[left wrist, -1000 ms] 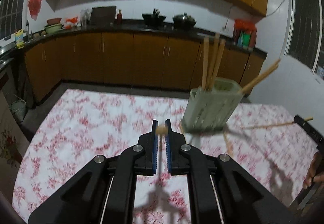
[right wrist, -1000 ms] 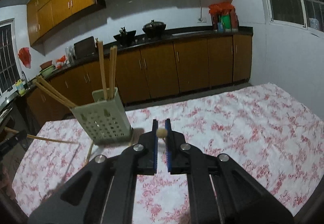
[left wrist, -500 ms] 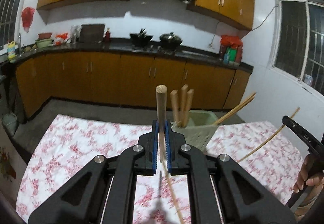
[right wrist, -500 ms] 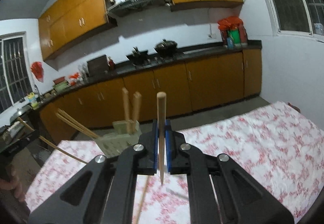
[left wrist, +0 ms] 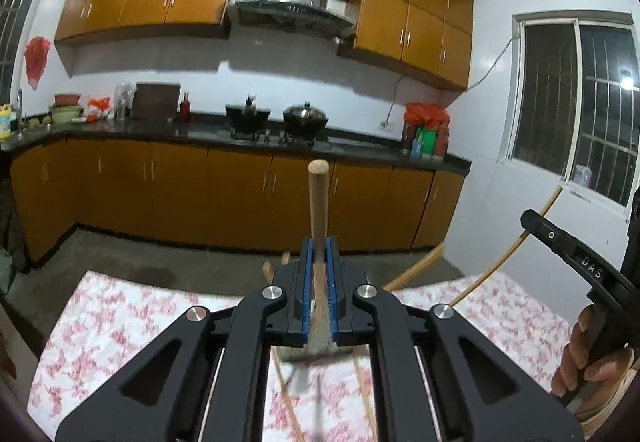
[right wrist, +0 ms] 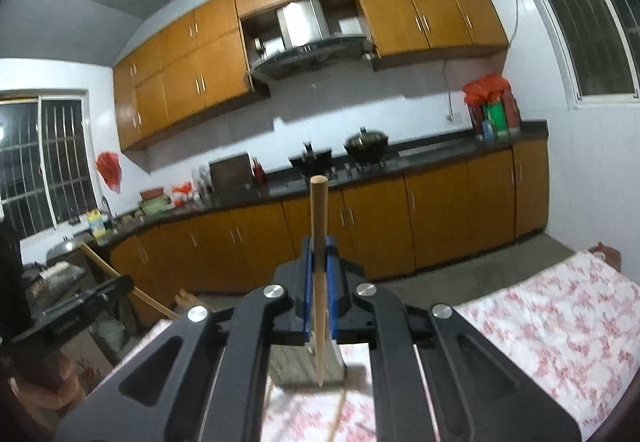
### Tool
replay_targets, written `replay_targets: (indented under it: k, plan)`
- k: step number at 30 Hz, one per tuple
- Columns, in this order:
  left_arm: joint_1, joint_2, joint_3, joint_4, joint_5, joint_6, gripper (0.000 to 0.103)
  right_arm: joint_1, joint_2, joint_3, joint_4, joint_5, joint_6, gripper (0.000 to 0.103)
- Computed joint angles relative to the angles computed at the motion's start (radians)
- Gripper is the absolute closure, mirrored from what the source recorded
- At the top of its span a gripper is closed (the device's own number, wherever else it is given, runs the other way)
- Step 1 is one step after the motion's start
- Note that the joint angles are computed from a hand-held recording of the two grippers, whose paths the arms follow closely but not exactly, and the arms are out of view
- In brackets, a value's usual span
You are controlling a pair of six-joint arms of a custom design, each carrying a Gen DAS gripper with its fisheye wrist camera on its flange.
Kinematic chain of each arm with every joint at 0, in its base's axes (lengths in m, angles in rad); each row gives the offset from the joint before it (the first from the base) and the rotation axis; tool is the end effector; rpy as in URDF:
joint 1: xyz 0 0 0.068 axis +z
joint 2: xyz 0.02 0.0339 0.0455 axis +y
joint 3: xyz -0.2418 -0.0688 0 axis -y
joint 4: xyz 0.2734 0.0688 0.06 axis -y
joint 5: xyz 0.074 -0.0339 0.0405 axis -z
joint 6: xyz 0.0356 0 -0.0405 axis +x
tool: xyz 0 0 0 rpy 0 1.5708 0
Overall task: Organize utensils
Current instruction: 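Raise the left tool's chopstick upright over the holder while the right tool does likewise, then open the left tool to drop its chopstick in the holder while the right tool releases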
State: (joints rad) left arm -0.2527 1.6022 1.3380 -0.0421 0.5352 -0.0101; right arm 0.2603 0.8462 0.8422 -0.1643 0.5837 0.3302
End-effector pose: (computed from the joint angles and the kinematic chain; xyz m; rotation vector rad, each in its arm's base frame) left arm 0.3895 -0.1193 0.3102 0.5932 1.7931 -0.6810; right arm 0.2327 0.0417 0.3361 0.4786 1.6432 -0.0692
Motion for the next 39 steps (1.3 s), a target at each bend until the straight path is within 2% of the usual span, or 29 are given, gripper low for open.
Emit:
replay_targets:
  k: [5,11,16,21,25,30,34,39]
  plan:
    - [-0.027,0.04,0.063,0.057,-0.037,-0.041,0.096,0.0,0.072,0.062,0.11,0.013,-0.06,0.095]
    - [-0.062,0.117,0.102,0.086,-0.101,-0.039,0.096,-0.065,0.215,0.108,0.23,-0.038,-0.077,0.095]
    - [-0.07,0.177,0.125,0.087,-0.102,-0.041,0.096,-0.098,0.345,0.152,0.243,-0.073,-0.066,0.095]
    - [-0.076,0.208,0.127,0.085,-0.105,-0.026,0.096,-0.125,0.414,0.163,0.233,-0.107,-0.049,0.095]
    - [-0.079,0.216,0.137,0.067,-0.108,-0.02,0.096,-0.131,0.437,0.171,0.217,-0.122,-0.034,0.094]
    - [-0.074,0.22,0.156,0.041,-0.103,-0.026,0.093,-0.12,0.426,0.162,0.219,-0.11,-0.036,0.084]
    - [-0.068,0.224,0.183,0.027,-0.104,-0.038,0.079,-0.106,0.384,0.138,0.215,-0.086,-0.042,0.082]
    - [-0.05,0.176,0.138,0.045,-0.093,-0.054,0.079,-0.09,0.293,0.091,0.179,-0.036,-0.033,0.075]
